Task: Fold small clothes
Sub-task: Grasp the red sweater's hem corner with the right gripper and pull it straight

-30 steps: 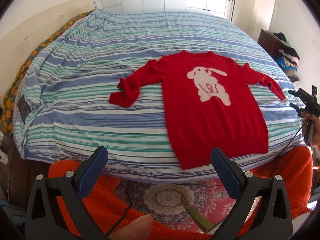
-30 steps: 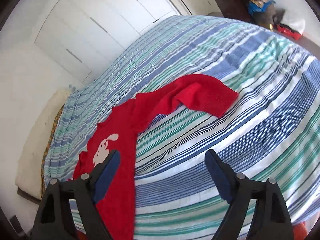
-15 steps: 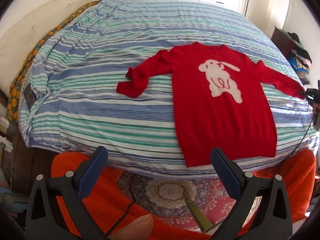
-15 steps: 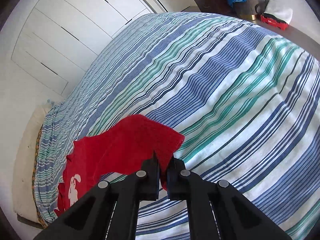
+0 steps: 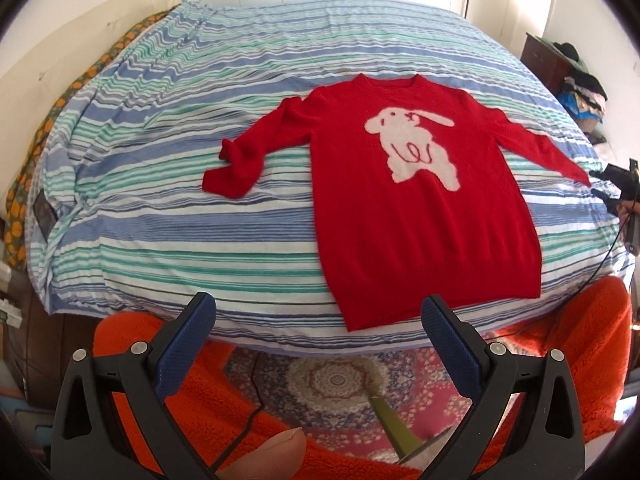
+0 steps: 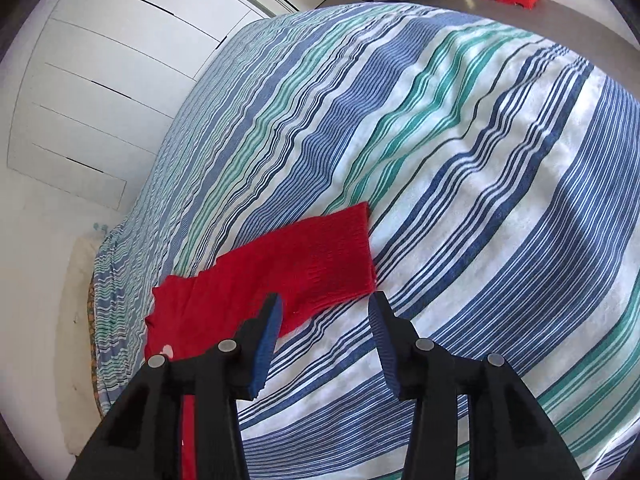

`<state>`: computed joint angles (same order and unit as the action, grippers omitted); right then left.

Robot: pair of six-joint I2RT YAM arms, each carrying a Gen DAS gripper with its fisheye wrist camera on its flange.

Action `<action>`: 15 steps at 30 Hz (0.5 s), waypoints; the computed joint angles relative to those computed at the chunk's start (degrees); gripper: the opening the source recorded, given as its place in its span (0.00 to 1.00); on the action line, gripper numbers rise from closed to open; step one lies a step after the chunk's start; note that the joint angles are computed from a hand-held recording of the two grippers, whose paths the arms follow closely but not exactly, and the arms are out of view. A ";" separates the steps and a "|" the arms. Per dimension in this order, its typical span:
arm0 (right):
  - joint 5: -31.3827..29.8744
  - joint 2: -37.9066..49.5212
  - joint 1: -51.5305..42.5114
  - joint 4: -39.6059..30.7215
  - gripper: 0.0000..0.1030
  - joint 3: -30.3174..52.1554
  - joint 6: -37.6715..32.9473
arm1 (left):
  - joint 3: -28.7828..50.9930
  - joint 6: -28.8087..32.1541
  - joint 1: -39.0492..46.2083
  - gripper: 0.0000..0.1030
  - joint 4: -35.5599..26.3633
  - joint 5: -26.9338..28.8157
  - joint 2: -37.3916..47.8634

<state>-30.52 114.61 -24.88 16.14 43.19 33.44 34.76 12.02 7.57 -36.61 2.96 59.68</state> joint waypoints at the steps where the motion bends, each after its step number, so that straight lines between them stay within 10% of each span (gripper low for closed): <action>1: -0.64 2.12 0.67 3.07 0.44 -0.37 2.15 | 0.31 -0.23 0.10 0.99 -0.11 0.38 0.37; 6: 4.85 11.34 2.27 25.20 0.40 -3.52 14.88 | 0.42 -1.05 0.30 0.99 -0.48 -0.31 -1.67; 7: 5.43 12.11 2.14 27.79 0.23 -3.94 16.14 | 0.23 -0.82 1.04 0.99 -0.78 -0.26 -2.47; 8: 6.20 11.50 2.02 27.52 0.04 -4.41 15.45 | -0.11 -0.48 1.98 0.99 -0.94 -0.21 -3.30; 15: 15.47 1.78 0.82 16.60 0.04 -10.01 3.94 | -1.72 1.74 6.58 0.99 0.98 0.60 -1.00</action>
<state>-15.05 116.39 -24.06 32.74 33.17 37.38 33.04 13.76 14.16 -35.62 3.56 58.68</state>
